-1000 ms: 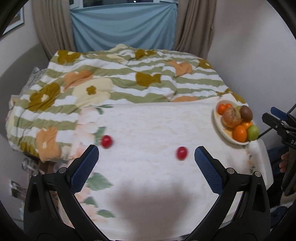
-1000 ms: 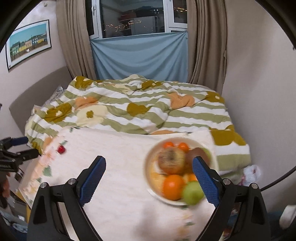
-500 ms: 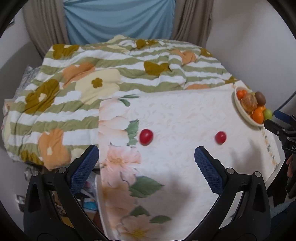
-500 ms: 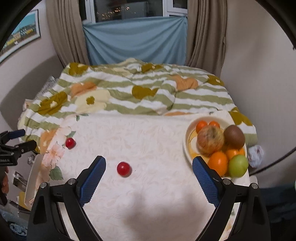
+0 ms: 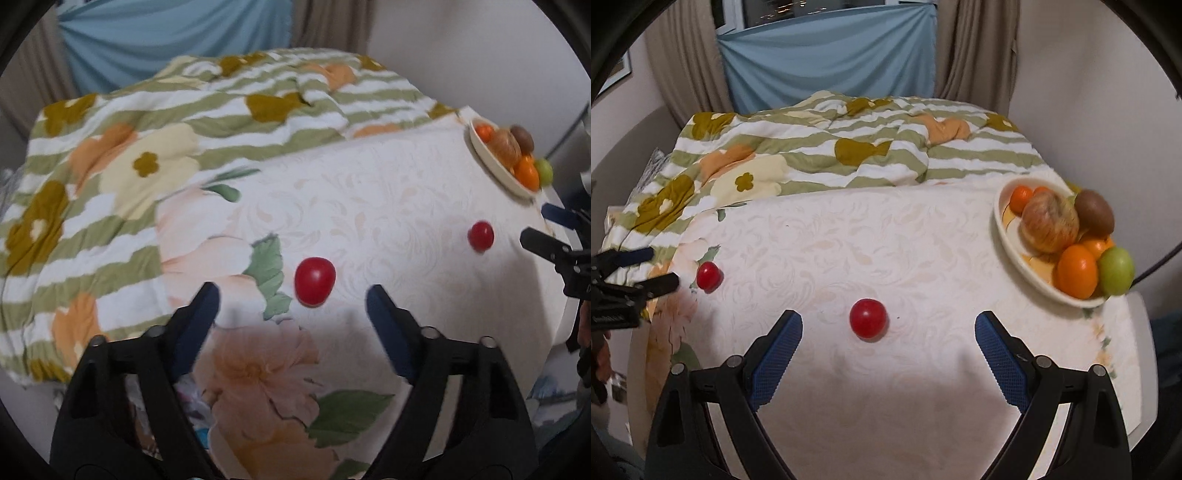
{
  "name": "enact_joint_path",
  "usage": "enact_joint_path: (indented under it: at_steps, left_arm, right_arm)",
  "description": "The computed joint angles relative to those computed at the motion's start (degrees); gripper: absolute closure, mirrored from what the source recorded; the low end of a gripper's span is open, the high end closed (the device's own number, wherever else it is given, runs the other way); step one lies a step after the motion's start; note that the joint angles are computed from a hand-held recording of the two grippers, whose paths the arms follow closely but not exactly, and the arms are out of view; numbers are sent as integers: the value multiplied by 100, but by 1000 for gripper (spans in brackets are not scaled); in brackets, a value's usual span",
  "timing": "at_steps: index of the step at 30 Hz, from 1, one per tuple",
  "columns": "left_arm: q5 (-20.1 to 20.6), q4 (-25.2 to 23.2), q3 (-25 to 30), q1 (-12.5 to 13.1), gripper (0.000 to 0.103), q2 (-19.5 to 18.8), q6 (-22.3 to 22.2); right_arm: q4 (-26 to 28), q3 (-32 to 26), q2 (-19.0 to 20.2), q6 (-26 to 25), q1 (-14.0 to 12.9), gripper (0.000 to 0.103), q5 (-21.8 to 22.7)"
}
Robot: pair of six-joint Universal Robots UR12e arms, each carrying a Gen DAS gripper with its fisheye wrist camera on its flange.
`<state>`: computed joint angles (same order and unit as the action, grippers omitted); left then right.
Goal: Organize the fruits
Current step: 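Grasp a cherry tomato with the left tool while the right tool grasps the other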
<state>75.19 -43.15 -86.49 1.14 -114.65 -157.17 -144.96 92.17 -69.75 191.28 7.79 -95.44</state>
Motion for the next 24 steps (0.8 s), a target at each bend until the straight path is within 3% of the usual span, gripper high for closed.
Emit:
enact_joint_path:
  at_steps: [8,12,14,18,22,24]
  left_arm:
    - [-81,-326,187,-78,40,-223,445]
    - [-154,-443,267,-95,46,-302,499]
    - [-122,-457,284,-105,59,-327,535]
    - [-86,-442,295,-109,66,-353,485]
    - [-115,-434,288,-98,66,-351,422]
    - [-110,-419,279,-99,66,-346,414]
  right_arm:
    - [279,-95,154,272,31,10,-11]
    - [309,-143,224,260,47,10,-56]
    - [328,-156,249,228,55,10,-88]
    - [384,-182,300,203,39,16,-9]
    - [422,-192,335,268,9,17,137]
    - [427,-197,345,299,6,28,178]
